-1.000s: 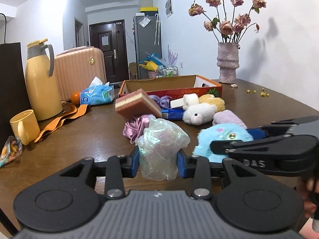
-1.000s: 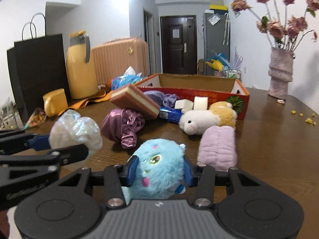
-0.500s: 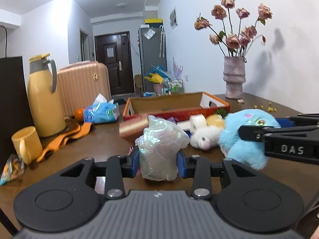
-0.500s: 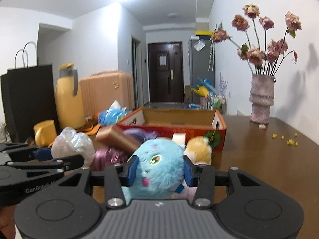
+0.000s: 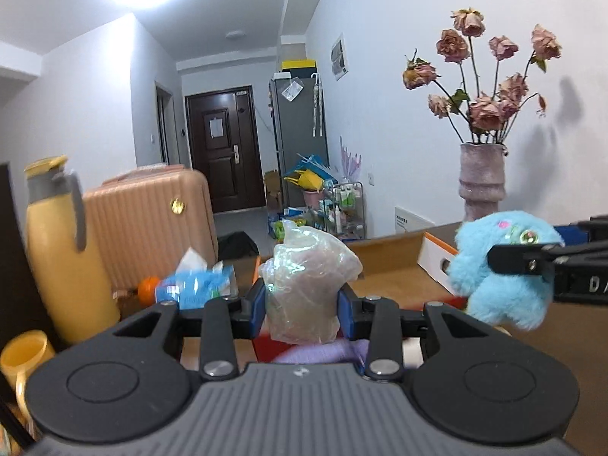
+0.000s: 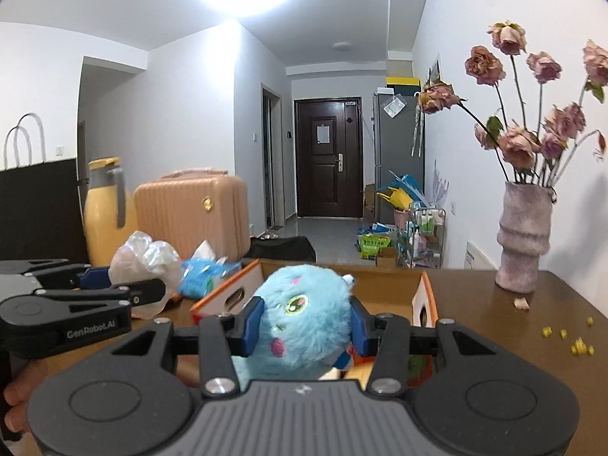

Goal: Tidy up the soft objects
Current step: 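Carry both items into the cardboard box and open both tools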

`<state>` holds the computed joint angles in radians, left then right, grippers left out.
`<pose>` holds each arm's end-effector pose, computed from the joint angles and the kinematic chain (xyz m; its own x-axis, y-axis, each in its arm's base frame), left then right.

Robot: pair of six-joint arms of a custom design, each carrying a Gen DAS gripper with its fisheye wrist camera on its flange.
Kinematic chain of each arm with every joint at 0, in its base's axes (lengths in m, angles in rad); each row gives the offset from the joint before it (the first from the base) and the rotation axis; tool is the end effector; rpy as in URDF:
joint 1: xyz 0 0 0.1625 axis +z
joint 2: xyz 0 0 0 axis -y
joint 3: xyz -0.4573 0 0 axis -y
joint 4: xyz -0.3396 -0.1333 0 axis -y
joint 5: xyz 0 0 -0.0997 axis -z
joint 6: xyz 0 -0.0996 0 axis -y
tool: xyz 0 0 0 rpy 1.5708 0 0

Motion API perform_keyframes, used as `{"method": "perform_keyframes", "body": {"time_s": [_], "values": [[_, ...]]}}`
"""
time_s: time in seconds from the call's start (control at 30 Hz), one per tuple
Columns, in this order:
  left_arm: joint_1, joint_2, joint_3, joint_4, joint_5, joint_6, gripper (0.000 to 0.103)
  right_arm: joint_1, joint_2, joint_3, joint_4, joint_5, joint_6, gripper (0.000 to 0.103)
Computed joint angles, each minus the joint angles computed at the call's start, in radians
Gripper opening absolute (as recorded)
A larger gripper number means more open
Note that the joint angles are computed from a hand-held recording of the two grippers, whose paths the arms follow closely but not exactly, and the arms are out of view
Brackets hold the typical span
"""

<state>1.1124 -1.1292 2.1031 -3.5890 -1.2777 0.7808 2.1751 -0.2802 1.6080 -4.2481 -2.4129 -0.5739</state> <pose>-0.0843 -0.5370 0.3333 -0.5319 0.4590 -0.7117 0.8400 0.1796 -0.5120 0.3939 -0.4666 0.0421 -0.7398 0.0872 0.6672 -0.6268 0.2714 -0.7304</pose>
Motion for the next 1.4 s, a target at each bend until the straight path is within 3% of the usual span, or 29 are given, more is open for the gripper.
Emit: {"method": "perform_keyframes", "body": {"time_s": [0.1,0.27,0.4,0.47,0.7,0.77,0.87,0.97,1.03,1.17,1.33,1.4], "values": [[0.001,0.059,-0.122,0.083,0.011,-0.003,0.038,-0.045,-0.040,-0.025,0.087,0.054,0.022,0.045],[0.008,0.154,-0.381,0.388,0.030,-0.074,0.039,-0.119,-0.081,-0.135,0.274,0.091,0.028,0.046],[0.021,0.265,-0.592,0.569,0.071,-0.105,0.039,-0.191,-0.122,-0.222,0.500,0.125,0.156,0.046],[0.032,0.331,-0.734,0.737,0.101,-0.137,0.039,-0.230,-0.130,-0.284,0.638,0.134,0.227,0.046],[0.058,0.592,-1.149,1.025,0.272,-0.158,0.039,-0.328,-0.032,-0.608,1.068,0.049,0.329,0.046],[0.068,0.636,-1.230,1.105,0.304,-0.196,0.039,-0.333,0.029,-0.723,1.149,-0.027,0.298,0.046],[0.077,0.657,-1.264,1.132,0.291,-0.200,0.043,-0.345,0.063,-0.788,1.236,-0.053,0.322,0.050],[0.073,0.664,-1.249,1.084,0.307,-0.143,0.048,-0.349,0.103,-0.854,1.252,-0.100,0.287,0.063],[0.074,0.668,-1.258,1.094,0.302,-0.144,0.049,-0.347,0.114,-0.868,1.238,-0.105,0.264,0.065],[0.077,0.644,-1.234,1.081,0.270,-0.161,0.050,-0.335,0.144,-0.904,1.132,-0.115,0.115,0.069],[0.077,0.575,-1.146,1.024,0.229,-0.137,0.054,-0.311,0.100,-0.805,0.994,-0.081,0.042,0.070],[0.075,0.530,-1.083,0.972,0.207,-0.125,0.060,-0.297,0.067,-0.732,0.927,-0.054,0.031,0.071]]}}
